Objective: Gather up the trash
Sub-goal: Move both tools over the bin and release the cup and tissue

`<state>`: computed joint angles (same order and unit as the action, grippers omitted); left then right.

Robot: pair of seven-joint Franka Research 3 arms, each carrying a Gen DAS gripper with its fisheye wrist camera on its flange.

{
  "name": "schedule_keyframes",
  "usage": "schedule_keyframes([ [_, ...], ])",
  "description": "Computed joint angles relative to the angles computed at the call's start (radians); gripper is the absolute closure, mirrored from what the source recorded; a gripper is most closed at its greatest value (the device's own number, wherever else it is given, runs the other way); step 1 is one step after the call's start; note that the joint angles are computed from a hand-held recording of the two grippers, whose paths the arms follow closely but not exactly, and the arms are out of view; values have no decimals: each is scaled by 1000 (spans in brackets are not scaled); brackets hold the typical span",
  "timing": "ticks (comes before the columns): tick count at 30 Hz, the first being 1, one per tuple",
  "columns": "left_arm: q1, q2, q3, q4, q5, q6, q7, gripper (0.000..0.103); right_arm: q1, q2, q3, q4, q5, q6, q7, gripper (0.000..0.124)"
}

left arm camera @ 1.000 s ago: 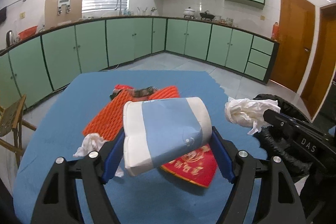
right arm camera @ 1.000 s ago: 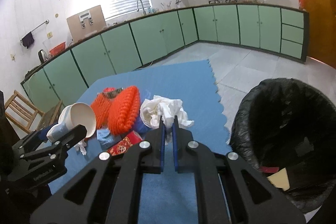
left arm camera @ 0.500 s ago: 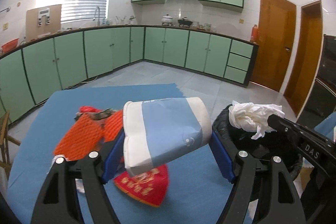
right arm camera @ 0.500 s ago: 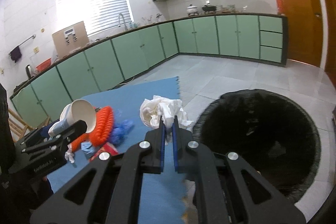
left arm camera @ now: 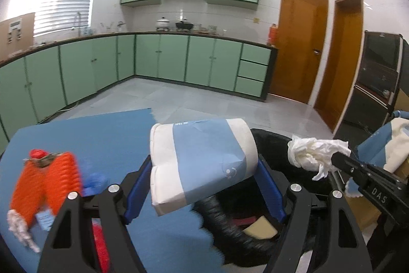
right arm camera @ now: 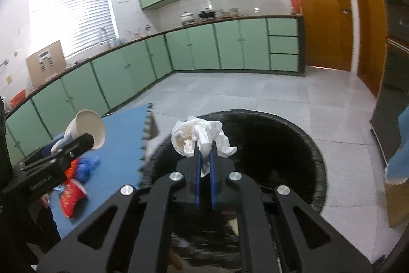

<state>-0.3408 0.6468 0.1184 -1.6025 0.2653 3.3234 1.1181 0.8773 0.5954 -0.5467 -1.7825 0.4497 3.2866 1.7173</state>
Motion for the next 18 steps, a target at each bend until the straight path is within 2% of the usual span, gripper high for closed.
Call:
schedule_keyframes([
  [4, 46, 94, -97, 150, 25, -67, 18, 27, -38, 10, 8, -15, 4, 0, -1, 119],
  [6, 91, 155, -181, 245, 43, -119, 45, 27, -69, 19, 26, -18, 5, -1, -1, 119],
  [10, 117, 293, -291, 459, 45, -245, 123, 27, -113, 38, 51, -19, 8, -2, 6, 118],
  [12, 125, 336, -333, 526, 38, -291, 172, 25, -140, 42, 72, -18, 7, -6, 9, 113],
  [13, 133, 362, -364, 565, 27, -319, 211, 24, -138, 51, 67, -8, 8, -14, 15, 110],
  [15, 125, 391, -376, 620, 2, -365, 257, 21, -112, 69, 28, -11, 12, -23, 41, 85],
  [17, 127, 391, -380, 622, -24, -367, 286, 19, -93, 77, 7, -16, 12, -22, 67, 81],
  [18, 123, 386, -371, 617, -35, -361, 286, 19, -86, 78, 1, -18, 11, -21, 75, 70],
])
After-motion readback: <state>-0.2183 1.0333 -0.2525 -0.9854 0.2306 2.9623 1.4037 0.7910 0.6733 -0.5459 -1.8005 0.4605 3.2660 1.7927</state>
